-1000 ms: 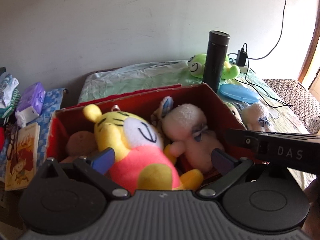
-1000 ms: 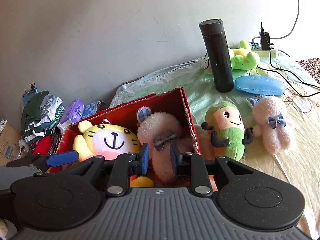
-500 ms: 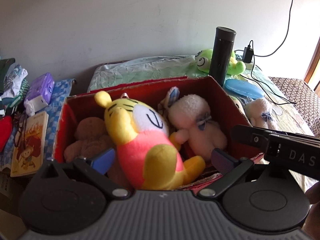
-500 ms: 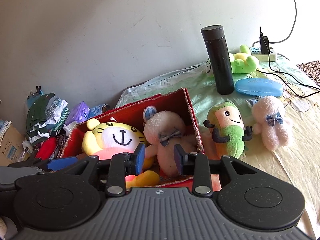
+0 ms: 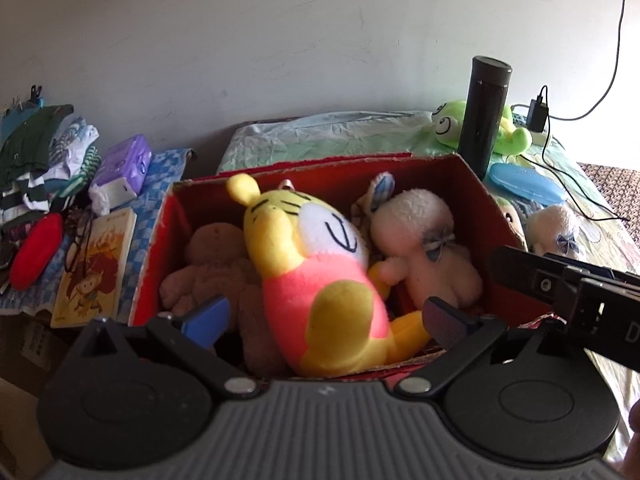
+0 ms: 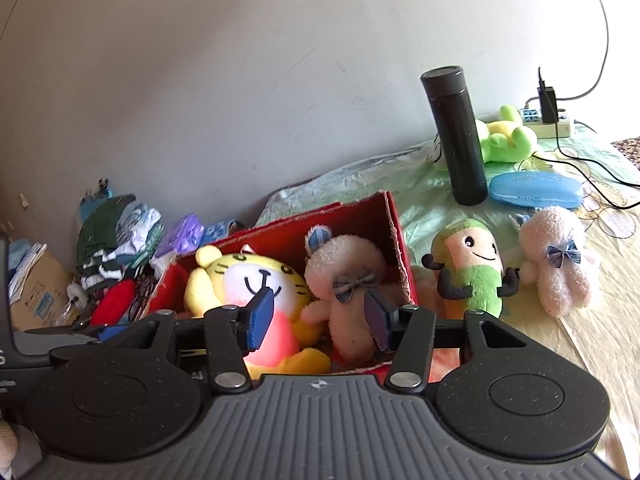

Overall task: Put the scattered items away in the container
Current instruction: 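Withdraw both grippers from the box and turn toward the bed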

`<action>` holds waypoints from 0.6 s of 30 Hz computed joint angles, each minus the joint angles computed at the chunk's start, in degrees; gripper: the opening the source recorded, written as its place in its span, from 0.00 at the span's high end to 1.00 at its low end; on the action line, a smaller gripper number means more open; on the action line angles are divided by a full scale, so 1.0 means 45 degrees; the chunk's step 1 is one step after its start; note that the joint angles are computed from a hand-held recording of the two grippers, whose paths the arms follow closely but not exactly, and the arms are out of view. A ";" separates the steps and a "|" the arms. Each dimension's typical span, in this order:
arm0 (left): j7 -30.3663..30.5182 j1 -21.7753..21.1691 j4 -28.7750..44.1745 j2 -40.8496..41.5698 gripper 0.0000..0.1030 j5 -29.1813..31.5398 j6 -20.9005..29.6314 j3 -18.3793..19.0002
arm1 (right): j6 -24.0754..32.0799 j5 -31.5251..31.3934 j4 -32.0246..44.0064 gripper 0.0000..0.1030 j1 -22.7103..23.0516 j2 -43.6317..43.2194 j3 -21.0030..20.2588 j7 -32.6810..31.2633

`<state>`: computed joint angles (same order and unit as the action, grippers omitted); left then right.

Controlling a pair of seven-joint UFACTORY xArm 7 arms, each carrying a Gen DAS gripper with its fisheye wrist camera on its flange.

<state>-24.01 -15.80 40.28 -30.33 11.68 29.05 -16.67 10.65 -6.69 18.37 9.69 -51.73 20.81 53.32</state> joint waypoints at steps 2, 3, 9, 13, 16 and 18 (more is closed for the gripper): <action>-0.0375 0.0146 0.0109 0.0052 0.01 0.0172 0.0232 -0.0317 | 0.0124 -0.0003 -0.0100 0.48 0.0346 -0.0131 -0.0388 -0.0350; -0.0564 0.0172 0.0167 0.0092 0.01 0.0229 0.0344 -0.0431 | 0.0211 0.0018 -0.0157 0.48 0.0526 -0.0236 -0.0586 -0.0547; -0.2045 0.0436 0.0670 0.0332 0.01 0.1047 0.1083 -0.1137 | 0.0360 0.0419 -0.0585 0.48 0.1384 -0.0752 -0.1772 -0.1860; -0.2829 0.0457 0.1024 0.0450 0.01 0.1714 0.1661 -0.1461 | 0.0246 0.0717 -0.0804 0.49 0.1758 -0.0947 -0.2202 -0.2776; -0.3416 0.0452 0.1199 0.0488 0.01 0.2295 0.1975 -0.1686 | 0.0067 0.0974 -0.0940 0.49 0.2016 -0.1019 -0.2644 -0.3460; -0.3645 0.0340 0.1278 0.0530 0.01 0.2436 0.2100 -0.1648 | 0.0026 0.1193 -0.1018 0.49 0.2139 -0.1102 -0.2848 -0.3798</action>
<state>-40.41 -14.27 46.03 -27.95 22.65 38.50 -24.09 10.76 -1.32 13.78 19.32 -56.68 8.00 36.23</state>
